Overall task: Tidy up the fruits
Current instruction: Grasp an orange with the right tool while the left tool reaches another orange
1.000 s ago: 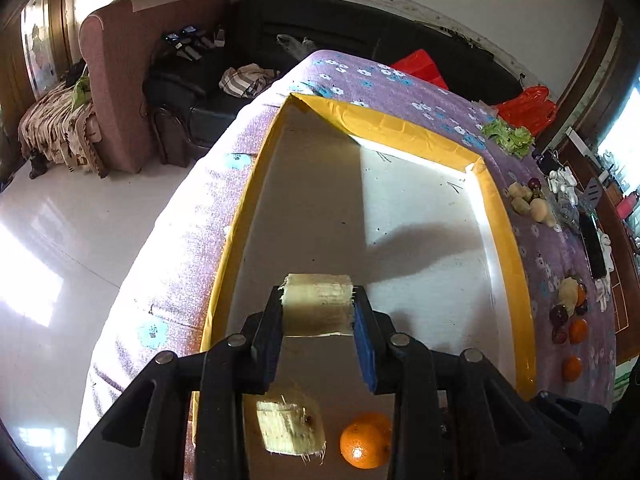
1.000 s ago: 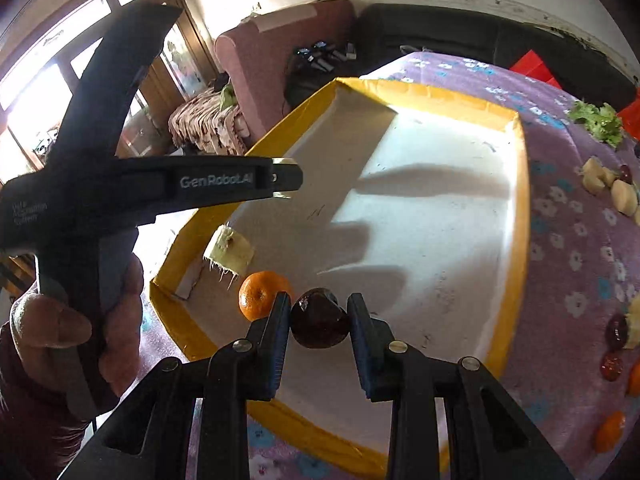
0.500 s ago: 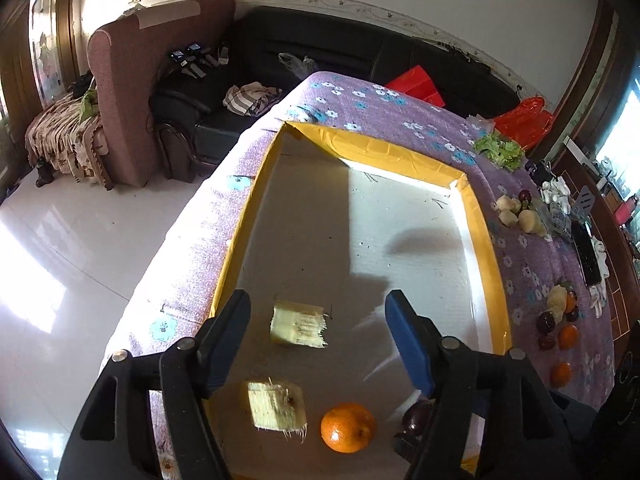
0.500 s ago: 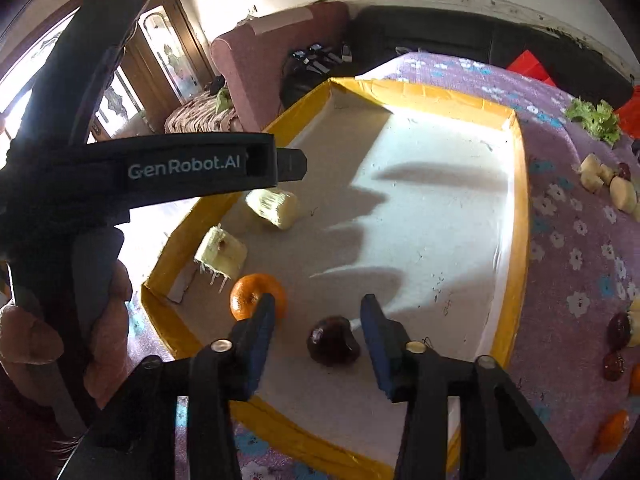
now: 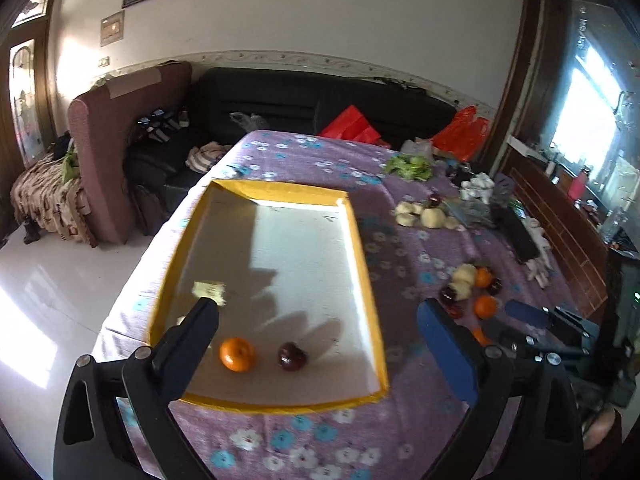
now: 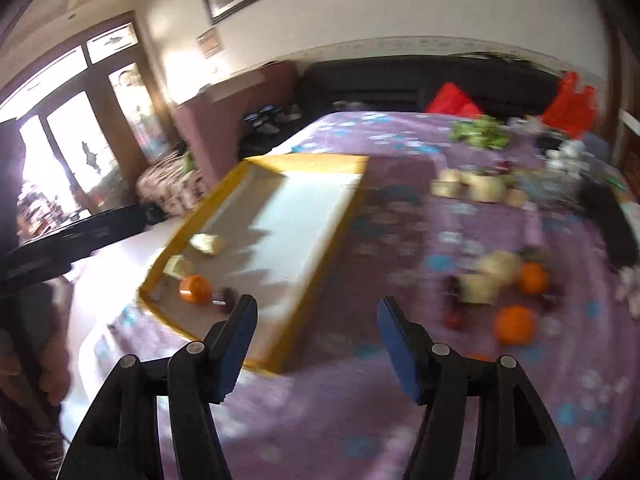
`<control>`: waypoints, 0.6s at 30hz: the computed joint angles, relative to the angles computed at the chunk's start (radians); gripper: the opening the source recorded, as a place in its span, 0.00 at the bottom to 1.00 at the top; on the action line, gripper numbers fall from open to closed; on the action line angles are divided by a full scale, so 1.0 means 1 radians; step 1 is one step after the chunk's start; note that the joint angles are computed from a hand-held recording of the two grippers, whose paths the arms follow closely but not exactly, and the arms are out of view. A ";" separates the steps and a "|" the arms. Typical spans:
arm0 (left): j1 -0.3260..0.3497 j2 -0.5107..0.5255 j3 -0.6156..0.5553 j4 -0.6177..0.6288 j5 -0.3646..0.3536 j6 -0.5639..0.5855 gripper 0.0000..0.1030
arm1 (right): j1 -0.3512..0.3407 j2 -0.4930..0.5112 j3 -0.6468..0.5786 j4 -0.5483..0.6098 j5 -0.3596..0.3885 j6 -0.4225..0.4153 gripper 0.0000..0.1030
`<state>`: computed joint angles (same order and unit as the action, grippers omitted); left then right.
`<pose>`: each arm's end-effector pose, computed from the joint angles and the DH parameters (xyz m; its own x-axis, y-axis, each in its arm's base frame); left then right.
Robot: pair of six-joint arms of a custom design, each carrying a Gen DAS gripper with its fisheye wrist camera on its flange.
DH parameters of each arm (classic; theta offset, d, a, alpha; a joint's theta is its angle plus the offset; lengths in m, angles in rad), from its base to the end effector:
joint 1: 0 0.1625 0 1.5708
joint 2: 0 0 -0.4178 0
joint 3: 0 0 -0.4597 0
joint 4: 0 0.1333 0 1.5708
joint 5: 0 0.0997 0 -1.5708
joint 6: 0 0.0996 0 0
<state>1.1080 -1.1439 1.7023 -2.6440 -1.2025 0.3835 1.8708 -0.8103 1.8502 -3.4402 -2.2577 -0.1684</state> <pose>-0.1591 -0.6978 0.2675 -0.7022 0.5306 -0.4748 0.7023 0.6258 -0.3393 0.2576 -0.5953 0.0903 -0.8311 0.1071 0.5458 -0.3437 0.6726 -0.6554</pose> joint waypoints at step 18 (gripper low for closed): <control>-0.074 0.153 0.077 0.041 0.026 0.080 0.60 | -0.191 -0.113 0.089 -0.023 -0.074 0.067 0.66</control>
<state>1.0345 -0.9910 1.7795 -2.6025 -1.1762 0.4638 1.6800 -0.9230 1.9391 -3.4631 -2.3313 -0.1017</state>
